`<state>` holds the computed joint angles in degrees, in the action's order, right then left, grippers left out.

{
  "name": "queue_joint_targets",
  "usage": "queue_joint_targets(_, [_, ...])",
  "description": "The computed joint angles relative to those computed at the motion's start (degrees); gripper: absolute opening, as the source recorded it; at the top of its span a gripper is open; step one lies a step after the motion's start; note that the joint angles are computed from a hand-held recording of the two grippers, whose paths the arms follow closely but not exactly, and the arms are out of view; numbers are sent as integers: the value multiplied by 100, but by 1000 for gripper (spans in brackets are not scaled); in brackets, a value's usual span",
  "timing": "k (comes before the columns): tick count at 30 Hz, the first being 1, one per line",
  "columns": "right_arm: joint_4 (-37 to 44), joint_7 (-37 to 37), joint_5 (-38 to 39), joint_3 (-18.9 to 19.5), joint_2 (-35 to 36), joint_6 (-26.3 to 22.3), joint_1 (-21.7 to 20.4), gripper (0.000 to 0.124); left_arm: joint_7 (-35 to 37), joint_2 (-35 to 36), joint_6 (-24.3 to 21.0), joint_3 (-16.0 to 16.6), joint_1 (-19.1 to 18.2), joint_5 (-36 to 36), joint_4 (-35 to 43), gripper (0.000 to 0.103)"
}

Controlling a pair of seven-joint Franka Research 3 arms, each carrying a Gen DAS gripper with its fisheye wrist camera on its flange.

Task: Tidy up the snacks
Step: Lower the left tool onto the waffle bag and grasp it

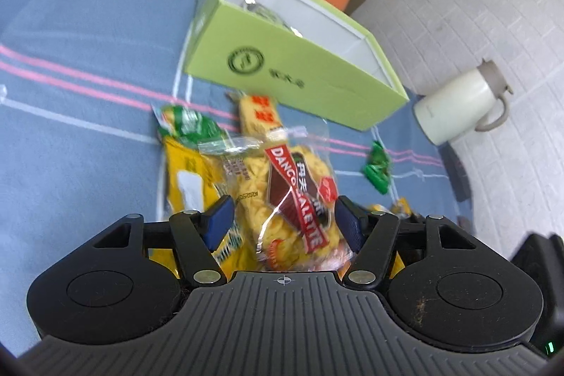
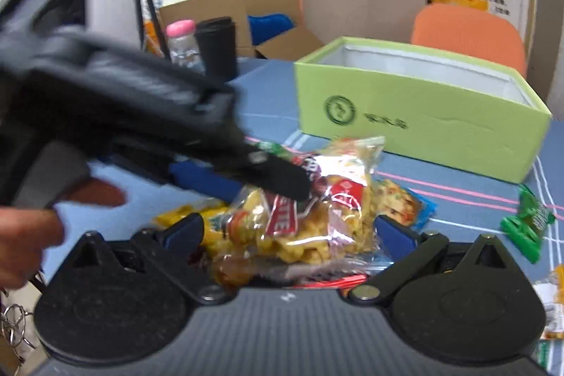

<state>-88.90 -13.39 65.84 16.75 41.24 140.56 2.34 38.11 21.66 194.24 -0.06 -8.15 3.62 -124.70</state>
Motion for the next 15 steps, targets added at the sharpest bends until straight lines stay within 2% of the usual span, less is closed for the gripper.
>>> queue_joint_targets(2, [-62,-57,14,46,-63,-250,-84,102,119,-66,-35,290,-223,-70,-14,51])
queue_joint_targets(4, [-164,-264,228,67,-124,-27,-78,102,182,-105,74,146,-17,46,-81,61])
queue_joint_targets(5, [-199,-353,366,74,-141,137,-72,102,136,-141,84,144,0,57,-150,62])
queue_joint_targets(7, [-198,-299,487,49,-148,226,-65,102,512,-229,204,556,-478,-501,-352,62])
queue_joint_targets(8, [-152,-204,464,30,-124,149,-60,102,798,-255,270,592,-574,-842,-421,62])
queue_joint_targets(9, [-112,-102,433,14,-96,91,-41,102,750,-257,333,502,-469,-781,-454,62])
queue_joint_targets(11, [-59,113,323,-45,-46,205,87,102,221,-202,372,0,190,15,-394,60])
queue_joint_targets(12, [-74,55,355,-24,-39,344,107,102,234,-203,289,-168,344,57,-368,56])
queue_joint_targets(13, [-124,-101,430,22,-50,458,81,102,313,-225,244,-154,299,25,-373,52])
queue_joint_targets(15, [-179,-246,527,70,-72,528,23,102,565,-266,344,166,-102,-143,-446,52])
